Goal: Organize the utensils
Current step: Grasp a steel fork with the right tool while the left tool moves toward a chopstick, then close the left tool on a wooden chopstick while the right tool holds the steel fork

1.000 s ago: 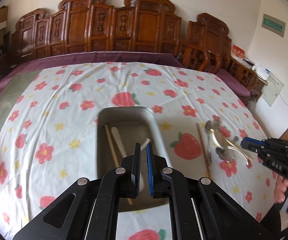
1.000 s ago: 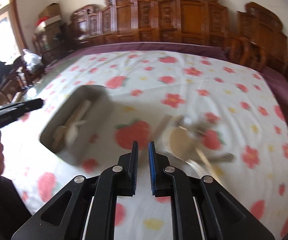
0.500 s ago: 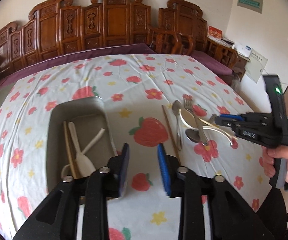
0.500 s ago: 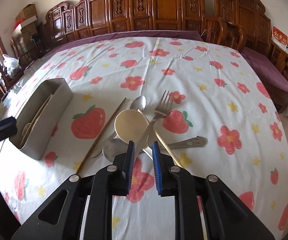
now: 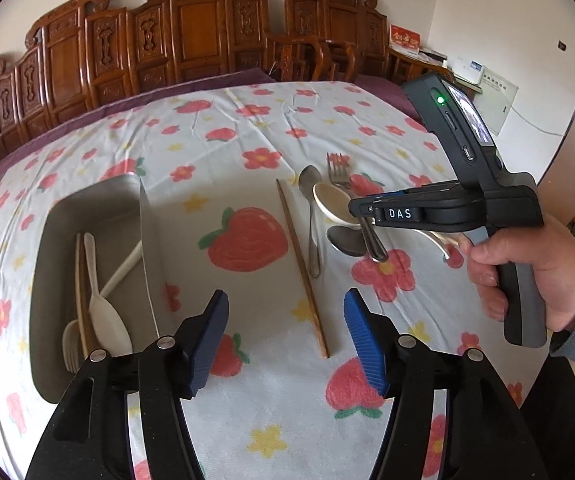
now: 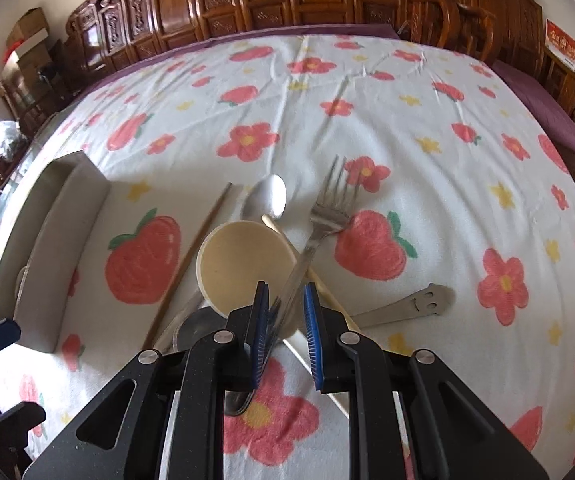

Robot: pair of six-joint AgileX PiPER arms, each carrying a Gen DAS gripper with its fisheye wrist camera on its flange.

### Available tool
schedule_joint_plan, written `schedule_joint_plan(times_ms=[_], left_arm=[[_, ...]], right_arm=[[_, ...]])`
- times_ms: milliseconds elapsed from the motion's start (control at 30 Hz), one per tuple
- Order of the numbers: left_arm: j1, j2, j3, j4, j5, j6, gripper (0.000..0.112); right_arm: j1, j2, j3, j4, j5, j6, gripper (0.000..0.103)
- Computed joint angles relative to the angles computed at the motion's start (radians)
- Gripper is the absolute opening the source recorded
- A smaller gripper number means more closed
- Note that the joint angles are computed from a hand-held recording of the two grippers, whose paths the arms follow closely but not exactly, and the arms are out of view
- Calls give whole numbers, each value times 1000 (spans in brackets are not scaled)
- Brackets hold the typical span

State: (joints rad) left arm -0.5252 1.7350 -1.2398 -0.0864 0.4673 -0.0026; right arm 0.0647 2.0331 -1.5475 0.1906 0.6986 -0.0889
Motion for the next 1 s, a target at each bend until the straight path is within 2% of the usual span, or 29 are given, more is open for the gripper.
schedule_joint_plan(times_ms=[100,233,367,433,500,633,800,1000], left_arm=[[5,15,-5,-17,6,3,57],[6,35,-8,-31,-2,5,58],[8,78,-29,-66,-7,27,57],[7,104,-41,-91,-10,44,57],[4,124,-50,-108,-14,58,57],[-9,151,-61,-115,-28,65,57],[-11,185,-82,-132,-27,72,43],[-12,210,-101,-116,-40,50,40]], right_arm=[[-11,31,-38,15,38,15,20],[-16,33,-39,24,44,27,20],[-19,6,-2,24,23,20,9],[-26,-15,22,38,13,1,8],[-26,-39,49,37,-2,-6,4],[-33,-95,110,54,-36,-34,3],[-44,-159,173,77,-59,-80,3],[-66,-250,269,132,-77,-157,3]])
